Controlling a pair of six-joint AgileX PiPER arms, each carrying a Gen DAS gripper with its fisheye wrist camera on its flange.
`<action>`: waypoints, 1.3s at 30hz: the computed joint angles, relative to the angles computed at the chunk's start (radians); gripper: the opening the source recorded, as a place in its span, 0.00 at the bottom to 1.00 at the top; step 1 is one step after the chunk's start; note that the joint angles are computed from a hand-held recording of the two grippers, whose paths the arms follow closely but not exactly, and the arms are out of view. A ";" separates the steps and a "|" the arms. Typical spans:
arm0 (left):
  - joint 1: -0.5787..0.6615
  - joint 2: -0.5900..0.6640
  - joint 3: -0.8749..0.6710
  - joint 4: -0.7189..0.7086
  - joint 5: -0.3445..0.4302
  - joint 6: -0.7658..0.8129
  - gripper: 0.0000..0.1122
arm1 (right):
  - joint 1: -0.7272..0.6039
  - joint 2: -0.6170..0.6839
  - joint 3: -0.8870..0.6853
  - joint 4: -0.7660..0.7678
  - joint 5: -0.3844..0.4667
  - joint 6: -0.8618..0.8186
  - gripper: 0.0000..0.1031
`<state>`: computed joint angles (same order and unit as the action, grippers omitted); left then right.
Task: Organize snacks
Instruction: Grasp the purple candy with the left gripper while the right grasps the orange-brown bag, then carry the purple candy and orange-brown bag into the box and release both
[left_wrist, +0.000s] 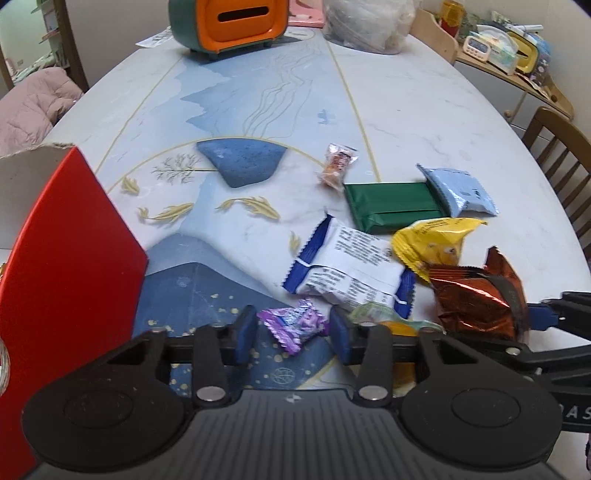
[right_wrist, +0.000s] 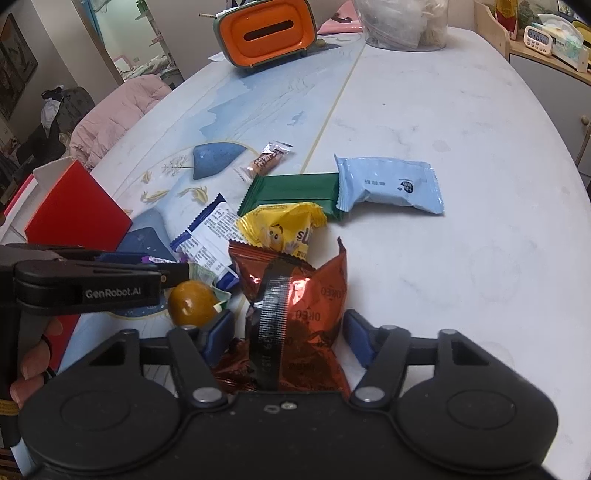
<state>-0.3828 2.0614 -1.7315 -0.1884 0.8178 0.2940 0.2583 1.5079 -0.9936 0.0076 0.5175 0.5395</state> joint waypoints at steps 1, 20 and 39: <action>-0.001 -0.002 0.004 -0.002 -0.002 0.006 0.26 | -0.001 0.000 -0.001 0.012 -0.002 -0.007 0.52; 0.096 -0.150 0.102 -0.164 0.061 0.131 0.16 | 0.152 -0.114 -0.028 -0.252 0.124 0.327 0.42; 0.342 -0.300 0.077 -0.355 0.296 0.362 0.16 | 0.440 -0.073 -0.332 -0.469 0.448 0.601 0.42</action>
